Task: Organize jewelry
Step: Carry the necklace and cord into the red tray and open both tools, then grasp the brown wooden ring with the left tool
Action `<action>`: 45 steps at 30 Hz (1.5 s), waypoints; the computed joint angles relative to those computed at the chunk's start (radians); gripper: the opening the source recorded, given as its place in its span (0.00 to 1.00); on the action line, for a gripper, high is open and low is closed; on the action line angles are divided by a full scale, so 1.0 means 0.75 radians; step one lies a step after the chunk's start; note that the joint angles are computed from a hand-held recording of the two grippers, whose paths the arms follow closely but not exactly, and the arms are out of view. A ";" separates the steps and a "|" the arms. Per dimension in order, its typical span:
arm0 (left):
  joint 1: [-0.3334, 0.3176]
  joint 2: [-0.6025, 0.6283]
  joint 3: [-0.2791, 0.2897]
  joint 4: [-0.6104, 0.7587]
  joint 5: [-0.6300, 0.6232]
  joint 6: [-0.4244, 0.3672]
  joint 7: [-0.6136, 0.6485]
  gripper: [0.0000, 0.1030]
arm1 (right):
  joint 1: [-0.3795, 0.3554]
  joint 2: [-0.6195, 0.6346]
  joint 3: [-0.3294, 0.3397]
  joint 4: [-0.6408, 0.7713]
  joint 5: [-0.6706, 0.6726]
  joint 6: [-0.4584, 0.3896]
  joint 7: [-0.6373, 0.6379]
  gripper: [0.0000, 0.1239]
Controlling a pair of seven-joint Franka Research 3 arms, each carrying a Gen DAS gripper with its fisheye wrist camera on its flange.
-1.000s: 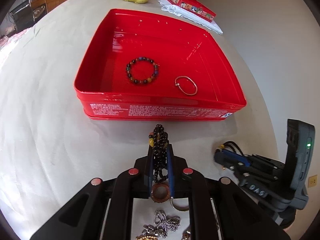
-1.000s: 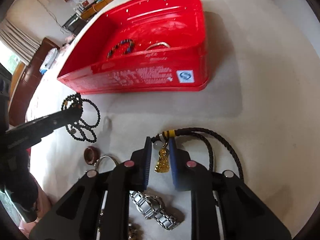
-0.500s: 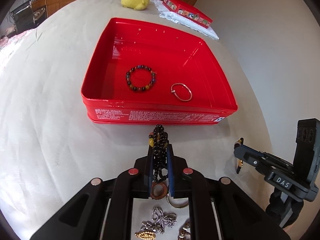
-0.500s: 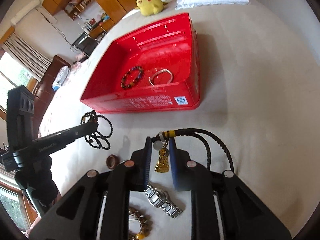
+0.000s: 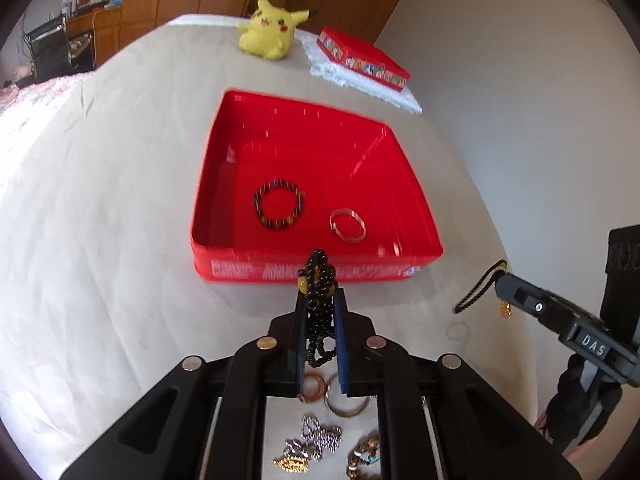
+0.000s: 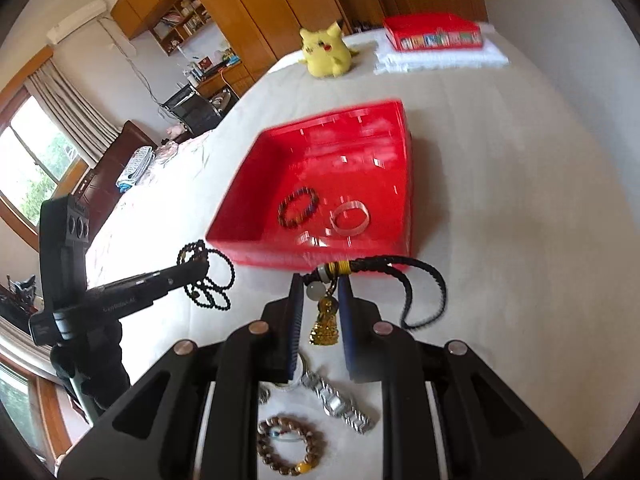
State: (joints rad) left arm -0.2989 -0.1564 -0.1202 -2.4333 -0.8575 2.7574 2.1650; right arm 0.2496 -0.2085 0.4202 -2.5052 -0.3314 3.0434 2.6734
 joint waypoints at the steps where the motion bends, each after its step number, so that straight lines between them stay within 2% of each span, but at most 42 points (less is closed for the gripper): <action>1: 0.003 0.001 0.003 0.016 0.001 -0.002 -0.001 0.12 | -0.004 0.016 -0.003 0.023 -0.006 -0.005 -0.010 0.13; 4: 0.006 0.021 0.000 0.072 0.006 0.019 0.003 0.12 | -0.007 0.079 -0.032 0.117 -0.047 -0.024 -0.030 0.13; 11: 0.051 0.186 -0.053 0.249 0.087 0.082 -0.075 0.12 | 0.078 0.295 -0.174 0.343 -0.106 -0.012 -0.104 0.13; 17: 0.129 0.390 -0.123 0.429 0.254 0.077 -0.224 0.12 | 0.133 0.495 -0.238 0.534 0.069 -0.071 -0.306 0.13; 23: 0.172 0.599 -0.151 0.618 0.484 0.030 -0.412 0.12 | 0.209 0.671 -0.336 0.684 0.168 -0.164 -0.389 0.13; 29: 0.222 0.703 -0.203 0.711 0.640 0.007 -0.511 0.12 | 0.279 0.771 -0.416 0.770 0.285 -0.209 -0.492 0.13; 31: 0.249 0.717 -0.232 0.723 0.672 0.006 -0.531 0.21 | 0.315 0.783 -0.456 0.780 0.310 -0.217 -0.508 0.16; 32: 0.256 0.721 -0.238 0.729 0.699 0.007 -0.550 0.32 | 0.348 0.780 -0.492 0.778 0.305 -0.220 -0.497 0.18; 33: 0.265 0.720 -0.247 0.724 0.720 0.019 -0.565 0.40 | 0.388 0.778 -0.539 0.775 0.289 -0.217 -0.470 0.32; 34: 0.280 0.715 -0.262 0.716 0.728 0.030 -0.568 0.40 | 0.430 0.770 -0.586 0.763 0.259 -0.207 -0.436 0.37; 35: 0.299 0.708 -0.283 0.706 0.727 0.038 -0.559 0.40 | 0.444 0.765 -0.601 0.761 0.251 -0.213 -0.434 0.37; 38: 0.365 0.652 -0.354 0.642 0.668 0.058 -0.483 0.40 | 0.415 0.725 -0.559 0.708 0.315 -0.187 -0.484 0.34; 41: 0.400 0.562 -0.388 0.551 0.584 0.071 -0.402 0.40 | 0.419 0.650 -0.548 0.607 0.349 -0.123 -0.500 0.33; 45: 0.370 0.389 -0.360 0.365 0.491 0.090 -0.304 0.40 | 0.407 0.508 -0.493 0.426 0.428 -0.041 -0.538 0.32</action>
